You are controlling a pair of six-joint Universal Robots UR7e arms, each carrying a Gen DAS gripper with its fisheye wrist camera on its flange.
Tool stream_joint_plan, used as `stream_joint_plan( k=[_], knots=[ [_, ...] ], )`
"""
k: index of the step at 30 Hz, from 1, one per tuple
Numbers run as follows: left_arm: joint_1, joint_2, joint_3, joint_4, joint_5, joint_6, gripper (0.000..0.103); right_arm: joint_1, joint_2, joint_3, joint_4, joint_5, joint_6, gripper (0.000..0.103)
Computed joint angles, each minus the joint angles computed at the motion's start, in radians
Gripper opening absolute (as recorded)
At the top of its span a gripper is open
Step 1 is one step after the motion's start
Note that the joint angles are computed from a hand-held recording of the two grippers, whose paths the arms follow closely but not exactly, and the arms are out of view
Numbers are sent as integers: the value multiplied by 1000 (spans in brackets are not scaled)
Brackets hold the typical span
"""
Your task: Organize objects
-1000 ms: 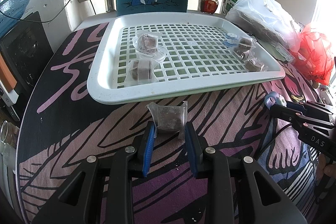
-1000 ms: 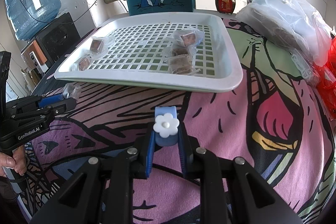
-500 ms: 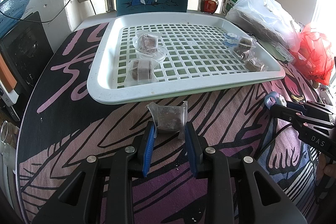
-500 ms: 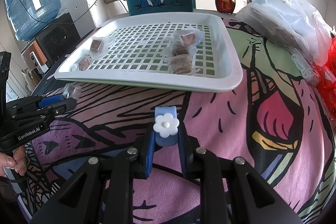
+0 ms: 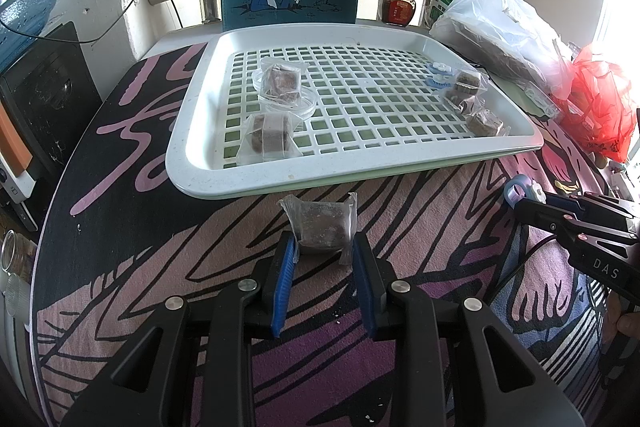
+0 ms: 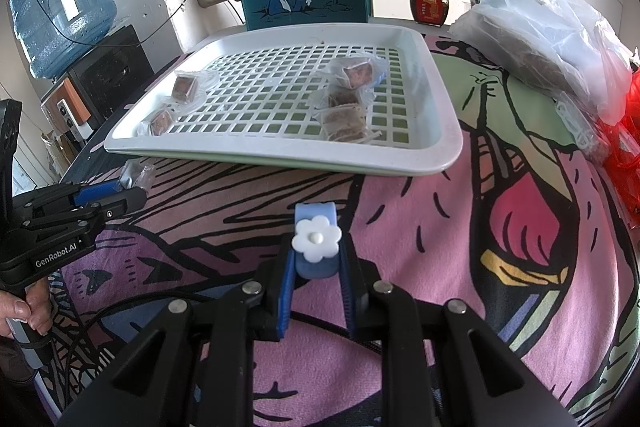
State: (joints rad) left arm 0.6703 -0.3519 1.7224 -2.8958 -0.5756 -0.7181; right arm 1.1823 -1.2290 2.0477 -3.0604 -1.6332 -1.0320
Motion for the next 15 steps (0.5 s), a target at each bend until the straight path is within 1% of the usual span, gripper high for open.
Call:
stream_joint_plan(
  k=[15],
  knots=[
    [2,-1,5,-16,-5,6,27,3,2,5,-10,-4,-1,20]
  ],
)
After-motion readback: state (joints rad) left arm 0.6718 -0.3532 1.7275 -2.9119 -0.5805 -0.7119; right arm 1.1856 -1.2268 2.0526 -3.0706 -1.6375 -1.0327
